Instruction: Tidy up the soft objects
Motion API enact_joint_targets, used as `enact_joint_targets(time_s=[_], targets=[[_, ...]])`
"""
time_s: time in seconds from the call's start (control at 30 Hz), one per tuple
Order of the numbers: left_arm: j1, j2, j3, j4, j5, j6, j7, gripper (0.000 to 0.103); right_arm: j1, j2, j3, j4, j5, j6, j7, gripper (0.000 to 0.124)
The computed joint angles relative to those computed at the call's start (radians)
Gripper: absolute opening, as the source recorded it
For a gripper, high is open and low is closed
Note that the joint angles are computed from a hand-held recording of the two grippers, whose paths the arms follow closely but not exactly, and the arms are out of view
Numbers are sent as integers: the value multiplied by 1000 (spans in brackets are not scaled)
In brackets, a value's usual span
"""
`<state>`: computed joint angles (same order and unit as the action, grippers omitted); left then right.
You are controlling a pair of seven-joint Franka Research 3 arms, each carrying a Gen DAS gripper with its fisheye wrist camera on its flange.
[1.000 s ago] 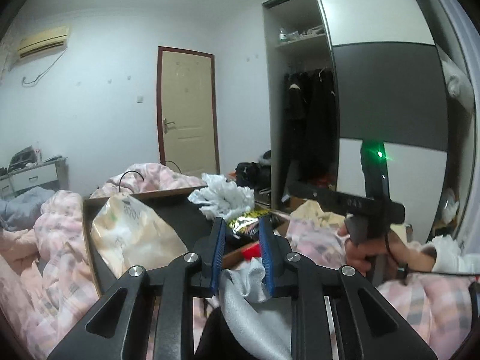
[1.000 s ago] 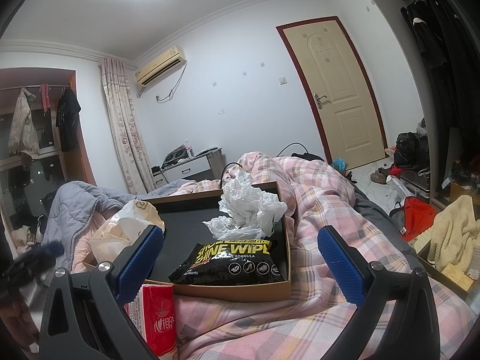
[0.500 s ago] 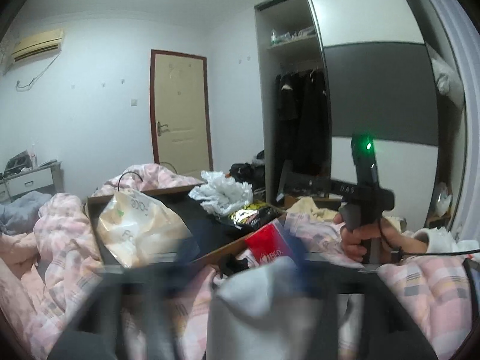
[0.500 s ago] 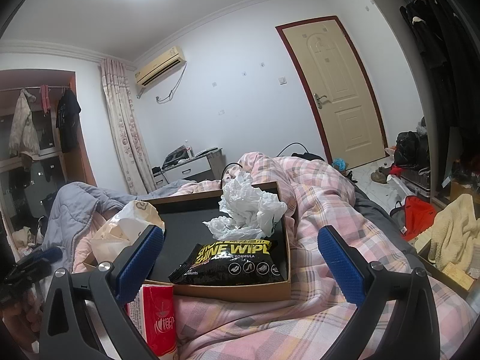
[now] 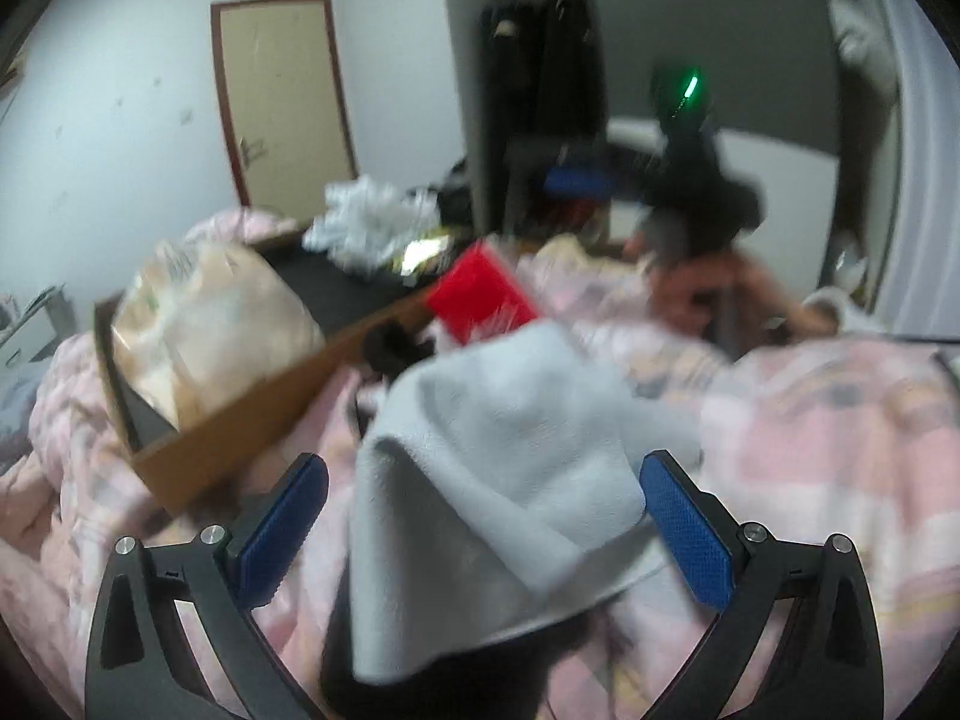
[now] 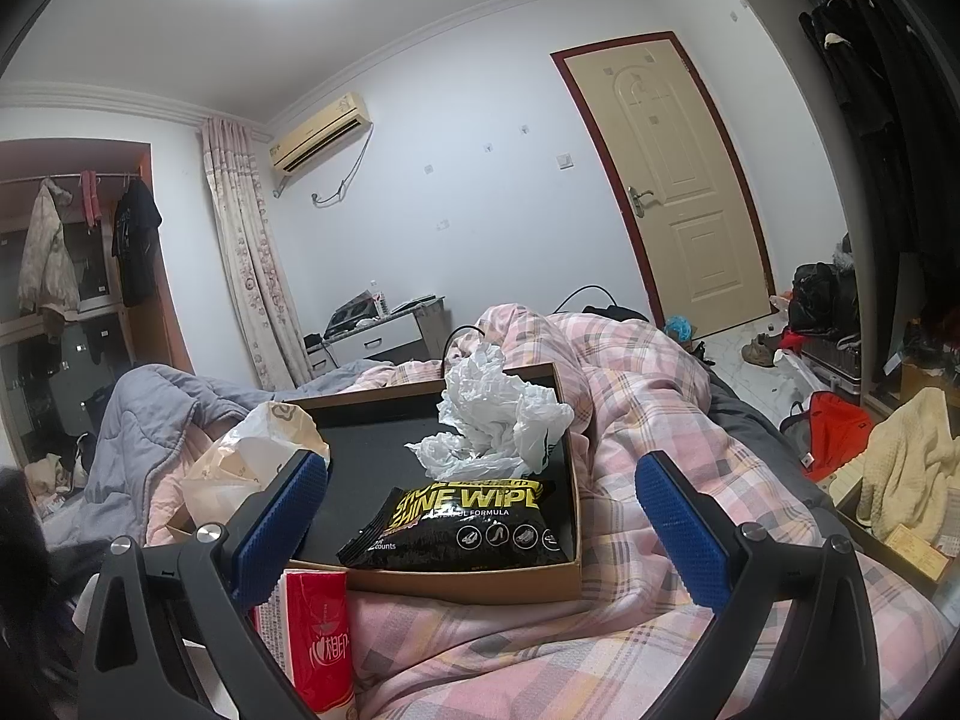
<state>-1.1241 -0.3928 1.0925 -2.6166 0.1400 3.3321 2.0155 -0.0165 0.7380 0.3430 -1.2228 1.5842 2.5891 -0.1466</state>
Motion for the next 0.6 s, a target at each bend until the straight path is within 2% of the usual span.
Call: enact_joint_targets(time_s=[0.03,0.07,0.1,0.13,0.17,0.27,0.37,0.53,0.6], targets=[[-34,4,30,7,-4,-5,-1,79,0,0,-1,0,-2,0,2,102],[-63,2,54,13,-7,-9,4,44,1,0,0,0,-1,1,3,102],[-60,21,43,13,-31,6,10,31,0,0,0,0,-2,0,3,102],[-23,65,-3,13,-57,23,10,31,1,0,0,-1,-1,1,2,102],[-5,73,-14,11,-16,29,-26,30,0,0,0,0,-1,1,2,102],[6,62,-13,5,15,59,-64,24,1,0,0,1,-2,1,4,102],[18,35,-6,-8,49,118,-101,24,0,0,0,1,-3,1,4,102],[106,66,-79,-20,76,190,-164,24,0,1,1,1,-2,1,4,102],[69,56,-28,-12,111,202,-205,24,0,1,1,1,-3,1,4,102]])
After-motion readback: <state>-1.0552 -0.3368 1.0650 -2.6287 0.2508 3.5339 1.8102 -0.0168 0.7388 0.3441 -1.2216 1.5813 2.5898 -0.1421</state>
